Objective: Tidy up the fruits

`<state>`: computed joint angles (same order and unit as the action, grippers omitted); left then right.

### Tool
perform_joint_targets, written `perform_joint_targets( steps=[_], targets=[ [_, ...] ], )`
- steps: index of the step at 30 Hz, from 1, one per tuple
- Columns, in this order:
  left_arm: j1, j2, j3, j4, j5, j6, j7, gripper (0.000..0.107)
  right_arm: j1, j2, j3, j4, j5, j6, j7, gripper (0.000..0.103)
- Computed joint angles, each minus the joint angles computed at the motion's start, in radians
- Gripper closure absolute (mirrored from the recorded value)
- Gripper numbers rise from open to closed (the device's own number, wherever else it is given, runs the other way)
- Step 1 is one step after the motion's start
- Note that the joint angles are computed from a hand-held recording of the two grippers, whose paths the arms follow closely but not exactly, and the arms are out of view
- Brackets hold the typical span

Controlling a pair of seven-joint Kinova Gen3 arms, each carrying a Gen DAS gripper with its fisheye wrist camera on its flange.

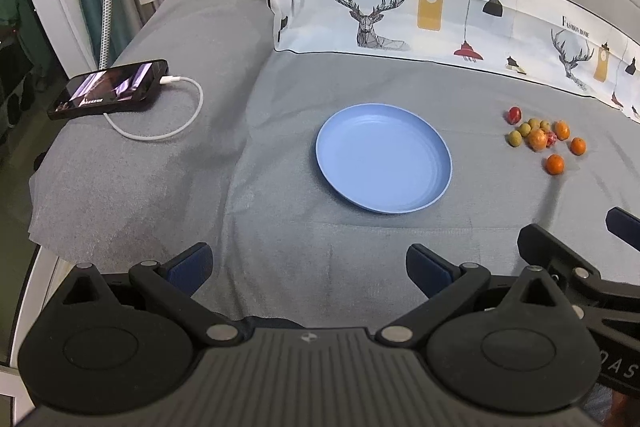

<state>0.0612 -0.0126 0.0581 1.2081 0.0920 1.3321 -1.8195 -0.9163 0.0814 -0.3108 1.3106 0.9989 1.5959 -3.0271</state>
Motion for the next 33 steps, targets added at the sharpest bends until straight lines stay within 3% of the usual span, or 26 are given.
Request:
perform_joint_targets(
  steps=[14,33],
  targets=[
    [-0.003,0.002,-0.001,-0.001,-0.009,0.001,0.003,0.005,0.018,-0.001,0.002,-0.016,-0.023,-0.02,0.018,0.0],
    [0.06,0.069,0.033,-0.046,-0.115,0.02,0.052,0.005,0.084,-0.037,0.006,0.076,-0.047,-0.121,-0.019,0.0]
  ],
)
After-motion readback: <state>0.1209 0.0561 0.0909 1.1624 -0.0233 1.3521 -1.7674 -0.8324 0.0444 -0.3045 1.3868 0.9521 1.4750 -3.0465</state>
